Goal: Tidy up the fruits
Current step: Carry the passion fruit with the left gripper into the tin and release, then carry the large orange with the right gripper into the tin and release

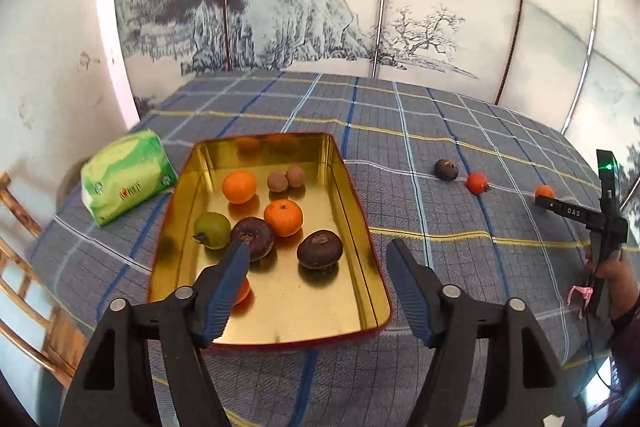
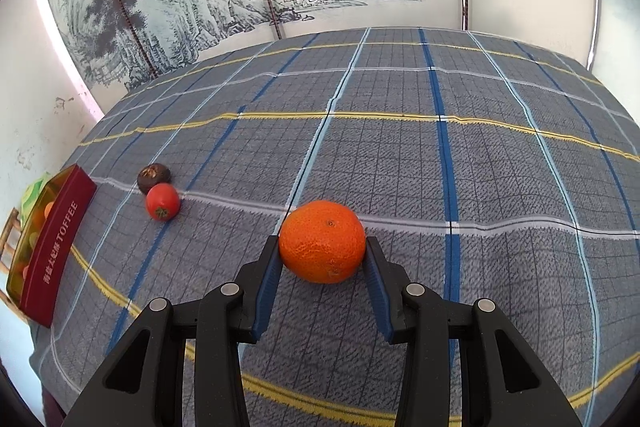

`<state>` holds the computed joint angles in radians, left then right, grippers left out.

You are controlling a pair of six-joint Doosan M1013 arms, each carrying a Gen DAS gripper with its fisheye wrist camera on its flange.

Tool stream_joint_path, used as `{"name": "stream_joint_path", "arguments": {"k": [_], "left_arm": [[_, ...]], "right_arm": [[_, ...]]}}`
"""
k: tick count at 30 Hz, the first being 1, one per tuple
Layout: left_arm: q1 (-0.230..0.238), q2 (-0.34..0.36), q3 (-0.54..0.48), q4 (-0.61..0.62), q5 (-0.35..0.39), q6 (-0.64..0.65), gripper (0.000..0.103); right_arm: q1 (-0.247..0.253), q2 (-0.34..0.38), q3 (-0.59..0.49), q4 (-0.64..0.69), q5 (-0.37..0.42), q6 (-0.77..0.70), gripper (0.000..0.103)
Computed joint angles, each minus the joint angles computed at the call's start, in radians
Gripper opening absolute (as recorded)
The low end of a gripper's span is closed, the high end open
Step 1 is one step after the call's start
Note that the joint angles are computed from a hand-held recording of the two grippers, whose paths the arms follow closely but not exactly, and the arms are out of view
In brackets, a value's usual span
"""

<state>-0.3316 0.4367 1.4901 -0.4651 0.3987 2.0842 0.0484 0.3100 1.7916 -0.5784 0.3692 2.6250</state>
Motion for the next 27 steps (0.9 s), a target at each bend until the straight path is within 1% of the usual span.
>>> {"name": "stream_joint_path", "arguments": {"k": [3,7,10,12,15,18,22,27], "left_arm": [[-0.002,-0.014,0.018,-0.017,-0.017,0.037,0.069],[-0.002,-0.022,0.026,-0.035,-0.014,0.057,0.069],[0.0,-0.025,0.031,-0.048,-0.011,0.064,0.069],[0.0,-0.027,0.033,-0.048,-0.009,0.06,0.069],[0.003,-0.031,0.038,-0.051,-0.011,0.058,0.07],[0.009,-0.036,0.046,-0.062,-0.016,0.065,0.07],[0.016,-0.041,0.055,-0.054,-0.03,0.049,0.075],[0.025,-0.043,0.062,-0.001,-0.055,-0.001,0.077]], "right_arm": [[0.011,-0.013,0.017,-0.037,-0.007,0.043,0.042],[0.021,-0.039,0.043,-0.03,-0.032,0.063,0.042],[0.034,-0.061,0.057,-0.02,-0.064,0.061,0.042],[0.044,-0.071,0.058,0.019,-0.088,0.021,0.042],[0.07,-0.076,0.04,0.104,-0.12,-0.09,0.042],[0.101,-0.068,-0.001,0.188,-0.135,-0.23,0.042],[0.146,-0.036,-0.076,0.358,-0.139,-0.475,0.042],[0.176,0.014,-0.17,0.596,-0.118,-0.776,0.042]]}}
